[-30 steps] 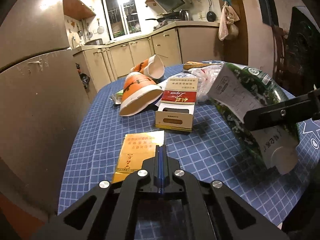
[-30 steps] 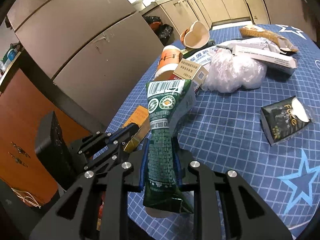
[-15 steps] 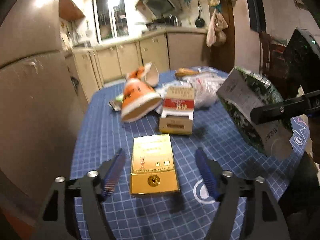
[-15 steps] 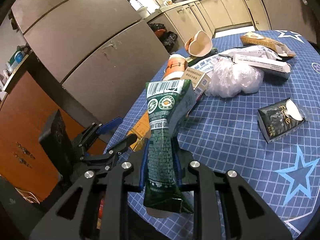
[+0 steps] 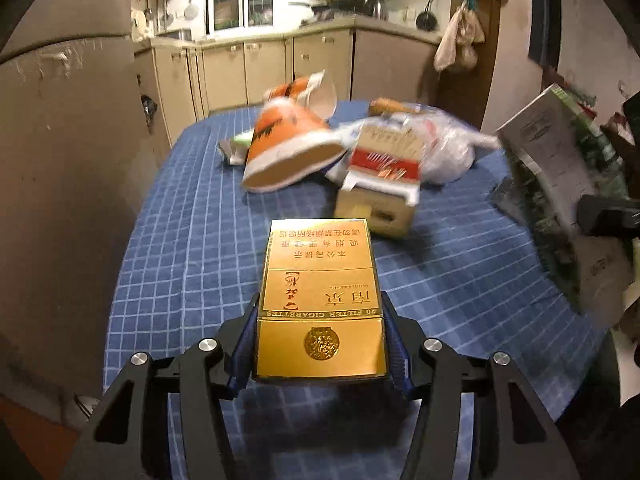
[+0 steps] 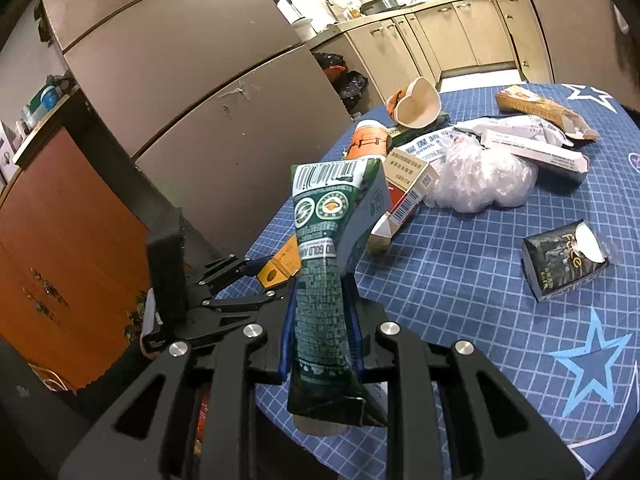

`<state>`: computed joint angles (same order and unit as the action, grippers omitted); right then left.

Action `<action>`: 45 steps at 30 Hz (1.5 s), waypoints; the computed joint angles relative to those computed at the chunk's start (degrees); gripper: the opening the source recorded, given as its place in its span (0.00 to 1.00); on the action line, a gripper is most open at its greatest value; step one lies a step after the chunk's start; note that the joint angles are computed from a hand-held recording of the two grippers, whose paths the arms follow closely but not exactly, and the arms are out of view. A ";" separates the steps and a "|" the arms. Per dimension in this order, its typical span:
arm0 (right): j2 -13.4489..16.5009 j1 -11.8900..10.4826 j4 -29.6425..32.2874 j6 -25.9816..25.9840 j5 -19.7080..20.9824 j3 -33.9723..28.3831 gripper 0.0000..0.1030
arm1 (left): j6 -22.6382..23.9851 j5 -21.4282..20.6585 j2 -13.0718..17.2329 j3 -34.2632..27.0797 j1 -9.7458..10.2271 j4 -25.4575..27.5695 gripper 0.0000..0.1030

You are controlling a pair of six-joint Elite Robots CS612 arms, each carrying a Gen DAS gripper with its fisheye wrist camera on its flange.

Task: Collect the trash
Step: 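Carry the tube and gold box with both tools over the white bucket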

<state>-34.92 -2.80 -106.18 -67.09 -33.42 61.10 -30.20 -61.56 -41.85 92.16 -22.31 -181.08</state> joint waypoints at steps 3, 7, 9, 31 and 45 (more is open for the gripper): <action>-0.69 -0.30 -0.27 -0.64 0.48 0.91 0.20 | 0.18 4.39 -1.01 0.76 -1.53 -1.51 0.55; -1.57 -1.02 0.08 -1.71 1.75 1.97 0.20 | 1.09 7.76 -1.83 0.45 -3.23 -2.29 0.55; -2.02 -1.55 -0.26 -1.78 2.68 2.57 0.20 | 3.20 8.96 -1.70 -0.63 -4.06 -2.40 0.55; -1.35 -10.86 -39.31 30.35 2.14 7.19 0.20 | 19.36 -1.09 8.03 -22.53 -7.81 1.82 0.55; -0.28 -15.10 -58.20 43.76 -2.19 7.34 0.20 | 26.97 -8.60 15.51 -40.33 -9.98 5.82 0.55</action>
